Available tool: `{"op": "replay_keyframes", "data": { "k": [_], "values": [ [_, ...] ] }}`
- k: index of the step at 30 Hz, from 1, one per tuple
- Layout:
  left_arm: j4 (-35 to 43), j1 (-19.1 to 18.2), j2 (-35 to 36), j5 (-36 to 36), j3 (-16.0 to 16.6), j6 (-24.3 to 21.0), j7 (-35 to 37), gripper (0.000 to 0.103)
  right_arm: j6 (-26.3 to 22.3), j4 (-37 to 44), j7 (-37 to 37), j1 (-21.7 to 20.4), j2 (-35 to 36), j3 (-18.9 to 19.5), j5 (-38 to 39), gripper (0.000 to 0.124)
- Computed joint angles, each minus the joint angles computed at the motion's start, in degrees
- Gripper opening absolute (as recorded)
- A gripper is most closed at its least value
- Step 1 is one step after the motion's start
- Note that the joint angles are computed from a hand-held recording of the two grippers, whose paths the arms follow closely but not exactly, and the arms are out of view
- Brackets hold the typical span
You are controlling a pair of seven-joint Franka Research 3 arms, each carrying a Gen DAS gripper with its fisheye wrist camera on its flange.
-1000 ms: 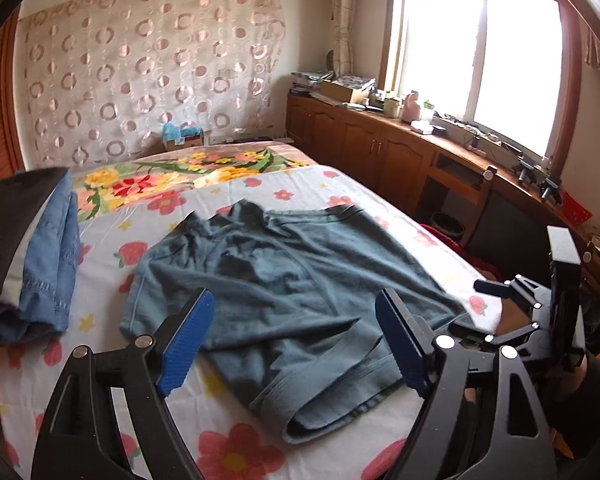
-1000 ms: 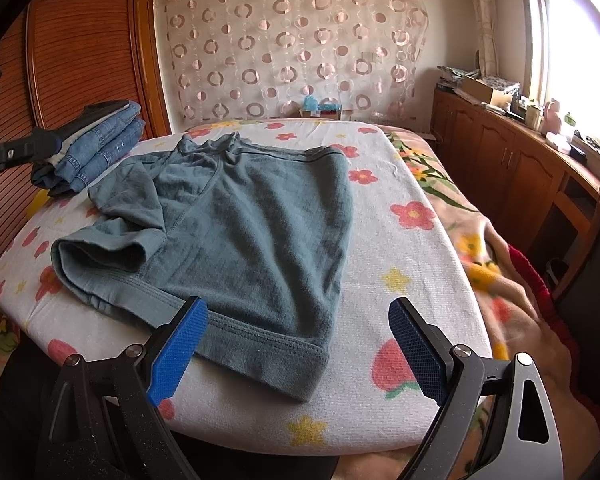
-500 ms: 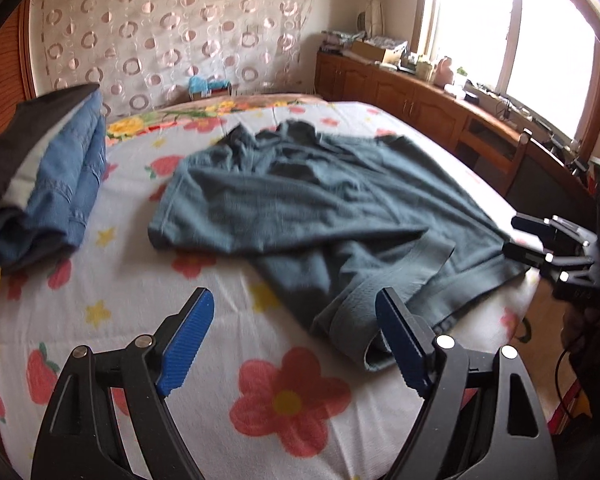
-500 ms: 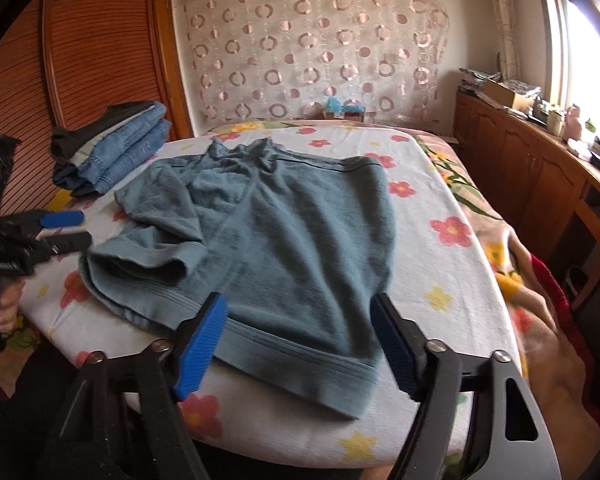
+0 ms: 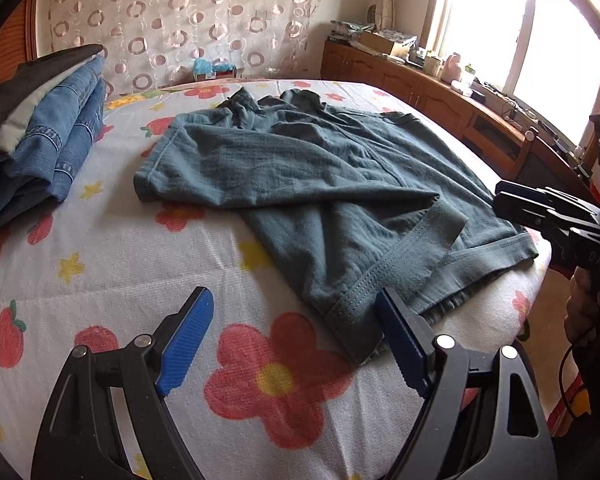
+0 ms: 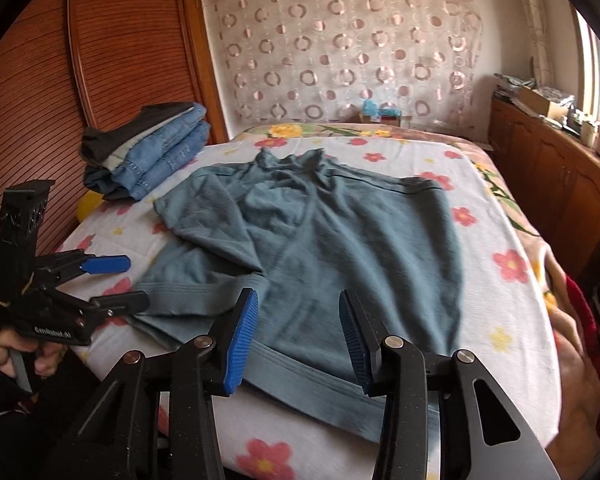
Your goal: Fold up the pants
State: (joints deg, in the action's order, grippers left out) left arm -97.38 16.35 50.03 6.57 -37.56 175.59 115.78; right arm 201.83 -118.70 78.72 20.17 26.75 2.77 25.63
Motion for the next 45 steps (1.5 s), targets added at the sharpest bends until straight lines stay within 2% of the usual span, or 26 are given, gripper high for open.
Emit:
{"op": "replay_keyframes", "data": {
  "k": [4, 7, 11, 13, 15, 17, 18, 20, 21, 22, 25, 29, 33, 38, 45],
  "values": [
    [-0.6, -0.3, 0.2, 0.7, 0.4, 2.2, -0.5, 0.086, -1.4, 1.7, 1.4, -2.5, 1.1, 2.1, -3.1, 0.044],
    [-0.9, 0.1, 0.5, 1.8, 0.1, 3.2, -1.4, 0.086, -3.2, 2.9, 3.0, -5.9, 1.9, 5.0, -6.5, 0.044],
    [-1.0, 1.0, 0.5, 3.1, -0.5, 2.4, -2.3, 0.086, -6.4, 5.2, 5.1, -11.1, 3.6, 9.5, -10.7, 0.044],
    [-1.1, 1.3, 0.3, 3.1, -0.8, 1.8, -2.5, 0.086, -8.4, 6.7, 5.5, -12.0, 4.3, 10.3, -11.6, 0.041],
    [-1.4, 1.6, 0.2, 3.2, -1.0, 1.8, -2.4, 0.086, -10.3, 7.8, 5.6, -13.7, 5.0, 11.8, -12.1, 0.036],
    [-1.3, 1.7, 0.3, 3.1, -1.1, 1.7, -2.4, 0.086, -11.0, 8.1, 5.3, -17.2, 5.4, 15.4, -13.0, 0.031],
    [-1.3, 1.9, 0.4, 3.0, -1.3, 1.7, -2.4, 0.086, -11.1, 8.4, 5.2, -17.2, 5.5, 15.4, -12.9, 0.026],
    [-1.6, 2.7, 0.5, 2.9, -2.2, 1.8, -2.1, 0.086, -8.9, 8.2, 4.6, -19.4, 6.1, 17.9, -13.9, 0.008],
    [-1.9, 3.0, 0.4, 2.8, -2.5, 2.2, -2.1, 0.086, -6.2, 7.2, 4.8, -21.6, 6.1, 20.1, -15.0, 0.007],
    [-2.4, 3.0, -0.1, 2.9, -2.4, 3.1, -2.4, 0.086, -4.7, 6.4, 5.5, -21.8, 5.7, 20.5, -15.8, 0.007],
    [-3.8, 2.8, -1.2, 4.1, -1.9, 5.7, -3.8, 0.086, 0.0, 3.2, 5.9, -16.4, 2.5, 14.8, -14.9, 0.006],
    [-4.7, 4.9, -1.2, 6.6, -4.0, 6.8, -5.4, 0.086, 4.3, -0.3, 5.6, -9.9, -0.9, 8.4, -12.8, 0.006],
    [-4.7, 5.5, -1.1, 9.0, -4.9, 6.8, -6.9, 0.086, 7.1, -3.8, 7.0, -8.2, -3.5, 6.3, -13.2, 0.006],
    [-4.0, 5.8, -0.7, 10.4, -5.8, 6.3, -7.2, 0.086, 10.6, -7.1, 2.8, -2.5, -5.4, 2.3, -6.8, 0.006],
    [-3.3, 5.5, -0.5, 10.8, -6.5, 5.9, -6.6, 0.086, 12.9, -10.6, -0.2, -0.4, -7.8, 1.5, -1.0, 0.006]
  ]
}}
